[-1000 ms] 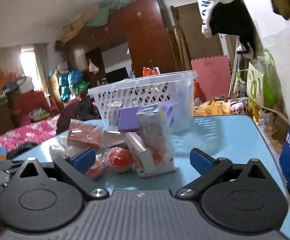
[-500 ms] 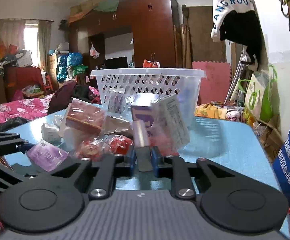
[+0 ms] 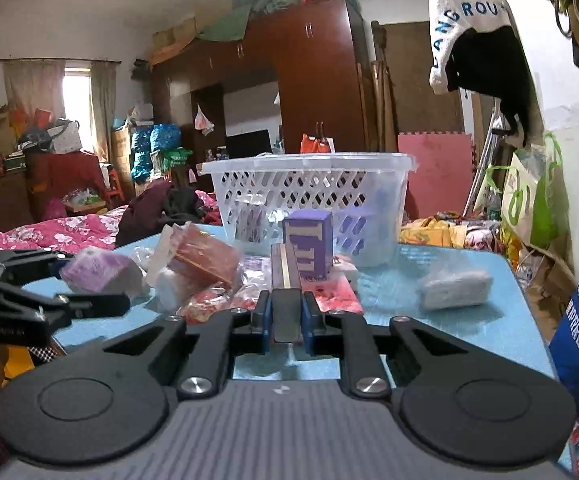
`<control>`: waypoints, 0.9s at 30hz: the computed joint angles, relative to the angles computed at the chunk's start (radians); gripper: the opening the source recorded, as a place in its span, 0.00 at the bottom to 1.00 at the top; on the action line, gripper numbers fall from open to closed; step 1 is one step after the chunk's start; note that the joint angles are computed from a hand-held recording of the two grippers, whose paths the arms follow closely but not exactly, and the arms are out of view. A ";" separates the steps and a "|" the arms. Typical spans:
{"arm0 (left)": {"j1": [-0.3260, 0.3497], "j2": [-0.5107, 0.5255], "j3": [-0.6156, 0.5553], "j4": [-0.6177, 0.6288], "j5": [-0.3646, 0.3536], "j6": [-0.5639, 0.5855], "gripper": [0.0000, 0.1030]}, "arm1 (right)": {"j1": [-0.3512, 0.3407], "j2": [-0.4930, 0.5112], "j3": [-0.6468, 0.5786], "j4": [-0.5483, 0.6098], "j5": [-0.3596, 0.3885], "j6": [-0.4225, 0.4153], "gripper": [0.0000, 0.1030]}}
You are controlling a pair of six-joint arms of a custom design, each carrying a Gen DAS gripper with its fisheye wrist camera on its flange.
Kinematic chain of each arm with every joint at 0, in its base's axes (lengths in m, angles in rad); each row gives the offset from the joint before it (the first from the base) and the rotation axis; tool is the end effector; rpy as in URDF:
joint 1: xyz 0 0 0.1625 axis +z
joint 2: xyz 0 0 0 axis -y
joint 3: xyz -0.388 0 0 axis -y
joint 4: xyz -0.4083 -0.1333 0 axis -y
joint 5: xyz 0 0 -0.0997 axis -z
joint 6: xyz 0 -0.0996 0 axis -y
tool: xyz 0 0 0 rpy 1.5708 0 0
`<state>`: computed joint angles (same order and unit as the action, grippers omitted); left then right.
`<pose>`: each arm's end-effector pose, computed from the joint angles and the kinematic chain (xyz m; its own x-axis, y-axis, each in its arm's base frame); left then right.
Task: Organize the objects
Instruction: 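Carry both held boxes over the basket and release them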
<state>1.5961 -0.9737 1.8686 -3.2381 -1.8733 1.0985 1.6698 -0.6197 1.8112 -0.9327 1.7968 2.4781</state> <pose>0.1191 -0.6085 0.1663 -0.4527 0.7212 -0.5244 0.8463 0.1622 -0.5075 0.1634 -0.5218 -0.1127 -0.7653 -0.0629 0.6405 -0.6304 0.2741 -0.7263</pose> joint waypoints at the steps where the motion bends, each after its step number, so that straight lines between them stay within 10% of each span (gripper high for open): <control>1: 0.002 0.001 -0.009 0.008 -0.001 -0.010 0.72 | -0.004 0.000 -0.004 0.010 -0.006 0.008 0.16; 15: -0.096 0.018 -0.194 0.105 -0.030 -0.174 0.71 | 0.073 -0.054 -0.129 0.112 -0.014 -0.081 0.17; 27: -0.254 0.362 -0.762 0.458 0.327 -0.404 0.71 | 0.099 0.127 -0.696 0.592 0.174 -0.075 0.17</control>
